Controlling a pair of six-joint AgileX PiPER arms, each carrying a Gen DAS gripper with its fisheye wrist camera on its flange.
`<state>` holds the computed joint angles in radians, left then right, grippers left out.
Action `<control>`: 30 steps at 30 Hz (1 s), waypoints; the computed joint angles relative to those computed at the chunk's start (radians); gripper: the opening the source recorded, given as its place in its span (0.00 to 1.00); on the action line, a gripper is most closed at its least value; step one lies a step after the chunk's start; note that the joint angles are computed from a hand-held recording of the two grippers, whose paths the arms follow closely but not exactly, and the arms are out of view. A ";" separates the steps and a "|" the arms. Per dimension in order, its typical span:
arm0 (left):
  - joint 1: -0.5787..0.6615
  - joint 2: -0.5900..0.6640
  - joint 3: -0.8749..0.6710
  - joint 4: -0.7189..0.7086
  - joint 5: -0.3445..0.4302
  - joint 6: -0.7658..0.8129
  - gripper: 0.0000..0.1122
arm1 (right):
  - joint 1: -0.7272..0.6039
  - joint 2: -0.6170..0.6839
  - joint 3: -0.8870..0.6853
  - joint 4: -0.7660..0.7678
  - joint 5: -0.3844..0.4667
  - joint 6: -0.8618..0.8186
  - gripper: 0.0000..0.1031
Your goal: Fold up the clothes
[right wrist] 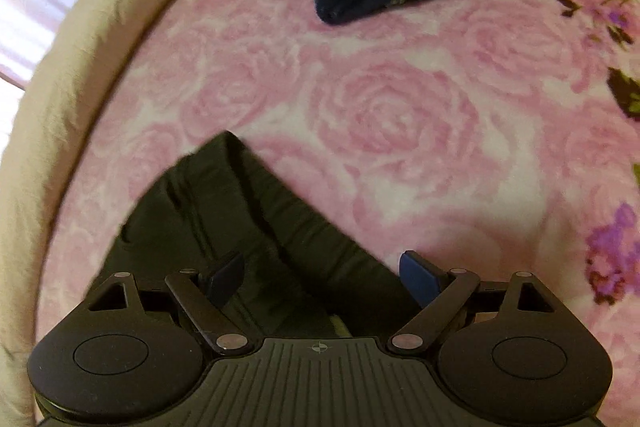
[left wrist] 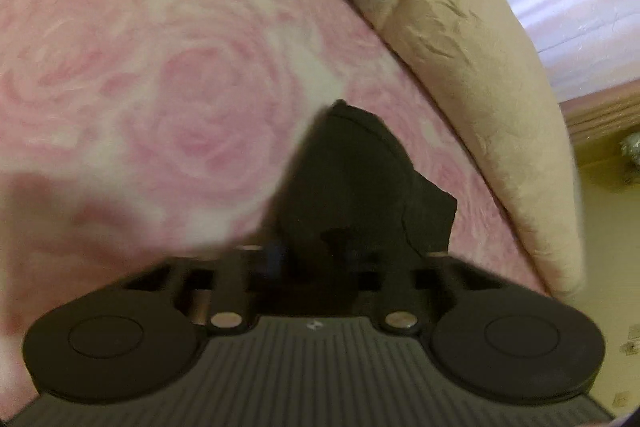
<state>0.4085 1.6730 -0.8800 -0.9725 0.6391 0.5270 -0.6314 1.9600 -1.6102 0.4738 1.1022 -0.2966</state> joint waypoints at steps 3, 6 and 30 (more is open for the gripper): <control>-0.143 -0.196 0.086 -0.024 -0.073 0.171 0.04 | 0.000 -0.006 0.020 -0.007 -0.018 0.005 0.85; -0.356 -0.379 0.100 0.092 -0.058 0.222 0.08 | 0.016 -0.020 0.050 -0.026 -0.055 0.016 0.85; -0.448 0.107 -0.110 -0.283 0.068 0.074 0.02 | 0.011 -0.032 0.123 0.030 -0.107 -0.148 0.91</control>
<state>-0.0394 1.7804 -0.9901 -1.2560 0.7066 0.6008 -0.6205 1.9285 -1.4875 0.5033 0.9953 -0.4445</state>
